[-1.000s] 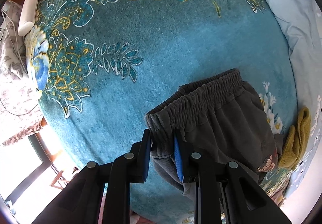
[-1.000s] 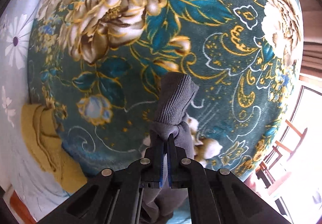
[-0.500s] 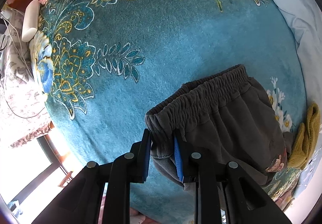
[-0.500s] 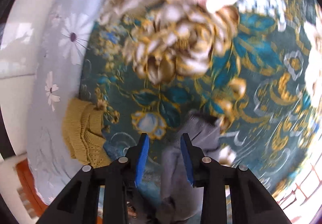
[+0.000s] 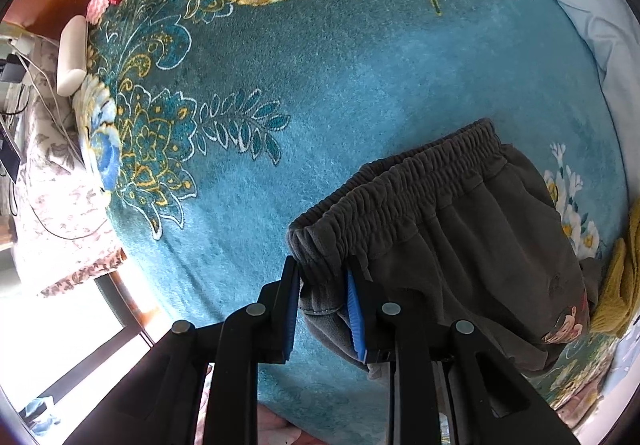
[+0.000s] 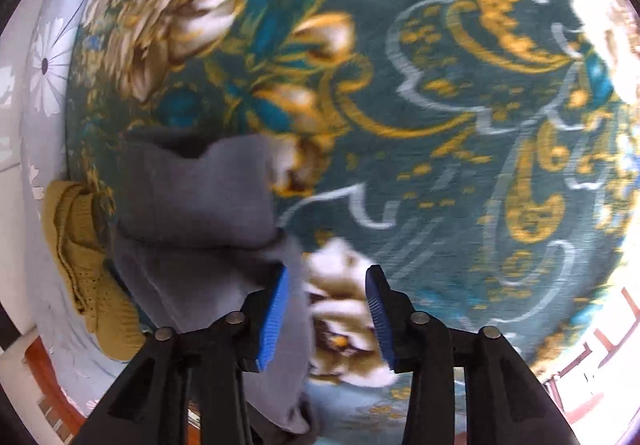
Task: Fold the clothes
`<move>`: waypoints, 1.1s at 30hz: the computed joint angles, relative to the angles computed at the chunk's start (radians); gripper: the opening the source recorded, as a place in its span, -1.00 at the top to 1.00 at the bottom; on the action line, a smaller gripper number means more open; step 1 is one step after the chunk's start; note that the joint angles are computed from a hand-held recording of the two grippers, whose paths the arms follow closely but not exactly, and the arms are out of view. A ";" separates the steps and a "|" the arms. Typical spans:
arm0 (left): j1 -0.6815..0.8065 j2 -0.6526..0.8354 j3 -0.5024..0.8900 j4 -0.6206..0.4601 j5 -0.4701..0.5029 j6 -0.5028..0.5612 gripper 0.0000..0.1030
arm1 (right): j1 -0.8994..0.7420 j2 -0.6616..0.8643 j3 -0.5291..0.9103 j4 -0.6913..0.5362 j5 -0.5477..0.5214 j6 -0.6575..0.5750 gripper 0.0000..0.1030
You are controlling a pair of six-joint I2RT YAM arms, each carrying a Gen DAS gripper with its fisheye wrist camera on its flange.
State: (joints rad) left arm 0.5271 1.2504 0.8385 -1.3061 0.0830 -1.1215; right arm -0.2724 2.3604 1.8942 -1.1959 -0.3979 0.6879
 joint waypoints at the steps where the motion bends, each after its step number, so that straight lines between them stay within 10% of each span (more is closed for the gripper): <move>1: -0.003 0.002 0.003 -0.001 -0.002 0.000 0.55 | 0.014 0.023 0.034 -0.010 0.002 0.003 0.14; 6: -0.012 0.002 0.016 -0.007 -0.003 -0.010 0.55 | 0.072 0.113 0.195 -0.069 0.002 0.024 0.19; 10: -0.010 -0.016 0.023 -0.009 -0.001 -0.014 0.56 | 0.086 0.113 0.253 -0.062 -0.039 0.050 0.96; 22: 0.140 -0.188 -0.047 0.006 0.040 0.039 0.60 | -0.009 -0.037 0.340 -0.153 0.037 -0.194 0.99; 27: 0.129 -0.155 -0.065 -0.006 0.061 0.029 0.59 | 0.004 -0.067 0.092 -0.040 0.001 -0.126 0.89; 31: 0.126 -0.108 -0.021 -0.004 0.046 0.063 0.59 | 0.025 -0.048 -0.006 0.048 0.000 -0.046 0.08; 33: 0.113 -0.078 -0.004 -0.003 0.035 0.067 0.59 | 0.034 -0.012 0.012 0.056 0.010 -0.017 0.07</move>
State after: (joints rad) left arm 0.6397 1.1721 0.8350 -1.3088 0.1185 -1.0545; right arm -0.2382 2.3483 1.9059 -1.1400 -0.3881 0.6706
